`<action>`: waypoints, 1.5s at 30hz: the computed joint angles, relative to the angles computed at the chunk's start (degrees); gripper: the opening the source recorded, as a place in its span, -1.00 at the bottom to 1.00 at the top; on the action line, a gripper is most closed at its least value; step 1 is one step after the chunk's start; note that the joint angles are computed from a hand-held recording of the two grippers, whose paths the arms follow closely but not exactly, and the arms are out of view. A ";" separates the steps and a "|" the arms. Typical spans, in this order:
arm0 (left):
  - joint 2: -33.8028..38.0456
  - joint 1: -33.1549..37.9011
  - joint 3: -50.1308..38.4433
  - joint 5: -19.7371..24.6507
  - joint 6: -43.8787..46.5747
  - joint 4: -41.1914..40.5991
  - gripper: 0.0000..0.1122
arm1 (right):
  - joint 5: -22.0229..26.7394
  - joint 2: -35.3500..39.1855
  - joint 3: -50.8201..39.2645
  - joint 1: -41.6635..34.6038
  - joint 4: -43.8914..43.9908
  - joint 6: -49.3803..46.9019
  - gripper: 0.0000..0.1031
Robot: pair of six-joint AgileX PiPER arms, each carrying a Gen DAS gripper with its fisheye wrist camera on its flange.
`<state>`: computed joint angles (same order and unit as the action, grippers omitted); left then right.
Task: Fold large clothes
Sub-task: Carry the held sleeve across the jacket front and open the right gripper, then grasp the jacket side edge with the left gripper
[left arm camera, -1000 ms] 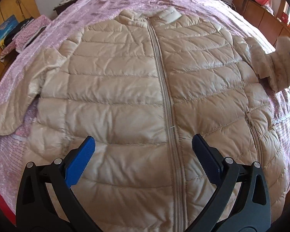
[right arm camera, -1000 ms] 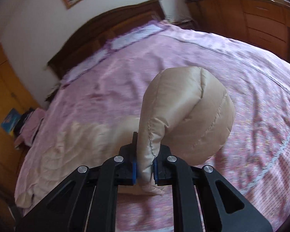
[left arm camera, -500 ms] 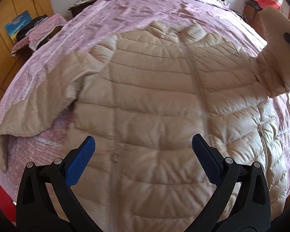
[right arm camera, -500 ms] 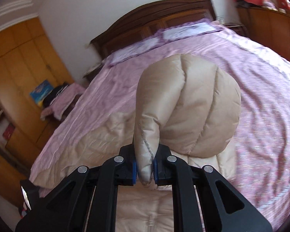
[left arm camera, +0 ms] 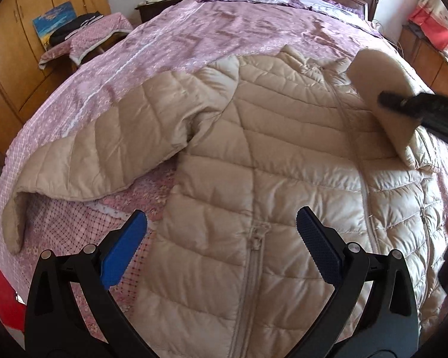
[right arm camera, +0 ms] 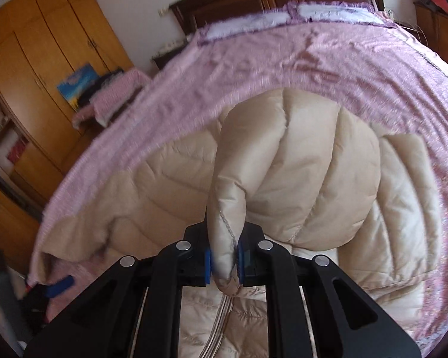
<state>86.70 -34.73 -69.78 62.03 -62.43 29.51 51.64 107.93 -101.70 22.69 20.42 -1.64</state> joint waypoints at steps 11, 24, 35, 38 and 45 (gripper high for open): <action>-0.59 0.92 2.08 -1.87 -0.27 -0.54 0.77 | -3.47 2.07 4.40 3.07 -2.59 2.28 -0.02; 0.66 0.74 -2.33 0.27 3.64 -0.74 0.77 | -3.79 -6.87 8.78 2.79 -1.40 2.21 0.89; 12.67 -2.31 -25.89 3.99 17.78 -6.00 0.77 | -1.75 -17.45 17.67 -6.46 -15.29 10.62 0.90; 19.42 -4.62 -34.99 4.32 20.90 -6.46 0.77 | -2.80 -18.86 21.35 -10.60 -16.38 12.44 0.90; 37.76 -7.90 -58.75 7.02 28.26 -7.81 0.77 | -3.58 -19.52 25.62 -16.82 -16.14 12.23 0.90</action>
<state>124.46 -42.62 -128.54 69.06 -34.17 21.69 48.06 88.42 -76.08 5.87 4.28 10.59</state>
